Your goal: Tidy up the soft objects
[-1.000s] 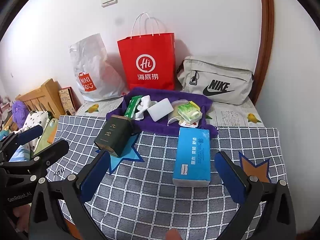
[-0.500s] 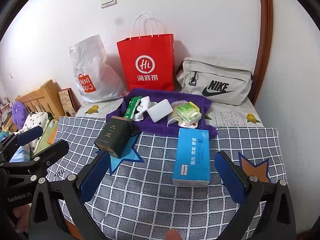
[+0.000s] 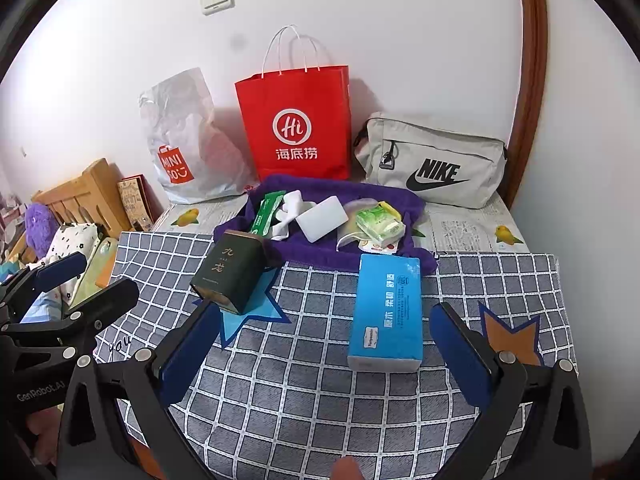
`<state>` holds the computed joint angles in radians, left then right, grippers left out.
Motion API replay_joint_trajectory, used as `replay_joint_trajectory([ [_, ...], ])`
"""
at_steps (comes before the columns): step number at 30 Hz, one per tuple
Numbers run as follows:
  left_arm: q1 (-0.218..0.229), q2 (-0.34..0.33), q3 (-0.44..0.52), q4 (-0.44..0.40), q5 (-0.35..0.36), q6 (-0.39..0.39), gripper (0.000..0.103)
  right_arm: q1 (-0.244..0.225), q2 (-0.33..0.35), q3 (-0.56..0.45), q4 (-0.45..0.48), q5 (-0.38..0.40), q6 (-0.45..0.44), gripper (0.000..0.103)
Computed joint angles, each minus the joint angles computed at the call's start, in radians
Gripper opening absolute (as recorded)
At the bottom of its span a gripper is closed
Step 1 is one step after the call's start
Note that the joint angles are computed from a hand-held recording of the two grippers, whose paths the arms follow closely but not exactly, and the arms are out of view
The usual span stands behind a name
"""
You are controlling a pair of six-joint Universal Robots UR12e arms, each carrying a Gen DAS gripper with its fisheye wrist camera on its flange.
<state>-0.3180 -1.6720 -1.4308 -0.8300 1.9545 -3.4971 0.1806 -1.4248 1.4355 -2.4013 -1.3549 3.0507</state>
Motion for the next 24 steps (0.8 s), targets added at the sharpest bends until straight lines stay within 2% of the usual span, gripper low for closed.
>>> replay_joint_trajectory([
  [24,0.001,0.001,-0.002,-0.005,-0.002,-0.007,0.090,-0.001,0.002,0.001,-0.002,0.001,0.005,0.102],
])
